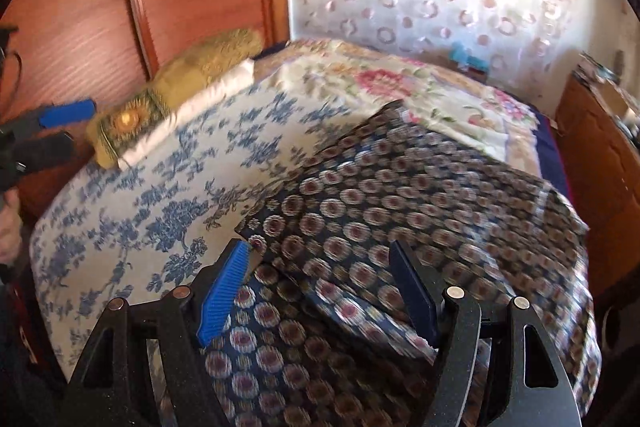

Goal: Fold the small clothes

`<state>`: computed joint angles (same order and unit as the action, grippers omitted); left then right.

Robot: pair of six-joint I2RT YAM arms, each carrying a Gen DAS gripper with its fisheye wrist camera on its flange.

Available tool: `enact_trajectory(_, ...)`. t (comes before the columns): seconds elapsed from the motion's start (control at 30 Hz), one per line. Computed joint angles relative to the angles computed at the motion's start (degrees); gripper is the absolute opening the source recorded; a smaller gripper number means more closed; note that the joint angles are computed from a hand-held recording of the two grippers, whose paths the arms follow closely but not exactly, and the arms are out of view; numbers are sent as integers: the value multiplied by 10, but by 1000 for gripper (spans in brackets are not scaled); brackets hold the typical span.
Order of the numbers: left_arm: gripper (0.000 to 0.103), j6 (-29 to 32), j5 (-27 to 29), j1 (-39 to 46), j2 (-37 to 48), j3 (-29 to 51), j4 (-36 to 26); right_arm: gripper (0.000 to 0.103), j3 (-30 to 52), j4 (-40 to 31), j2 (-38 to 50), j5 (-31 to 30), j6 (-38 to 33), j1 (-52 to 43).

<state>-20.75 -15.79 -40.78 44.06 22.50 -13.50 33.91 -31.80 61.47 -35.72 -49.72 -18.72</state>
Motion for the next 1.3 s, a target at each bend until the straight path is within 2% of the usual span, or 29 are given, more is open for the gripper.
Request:
enact_trajectory(0.13,79,10,41,41,1,-15,18,75,7,63,60,75,44,98)
enact_trajectory(0.27,79,23,71,77,21,-19,39,75,20,96,110,133,37,140)
enact_trajectory(0.3,79,25,82,86,32,-19,48,68,21,100,117,135,31,139)
enact_trajectory(0.37,79,24,86,87,49,-15,58,46,31,97,123,122,14,123)
enact_trajectory(0.4,79,27,89,87,65,-10,65,27,34,96,125,115,13,118)
enact_trajectory(0.43,79,28,90,85,75,-7,71,18,46,82,130,96,8,106)
enact_trajectory(0.53,79,37,105,81,121,3,101,10,88,32,143,28,-7,51)
enact_trajectory(0.67,79,36,122,72,190,19,137,9,161,-38,175,-57,-29,-25)
enact_trajectory(0.83,79,32,116,53,259,52,155,8,243,-49,222,-99,-35,-101)
enact_trajectory(0.97,79,28,116,41,293,70,160,8,311,-21,286,-84,-11,-137)
enact_trajectory(1.17,79,24,122,31,338,96,165,7,431,1,406,-31,60,-162)
enact_trajectory(1.3,79,18,123,27,357,106,165,8,464,6,438,10,103,-149)
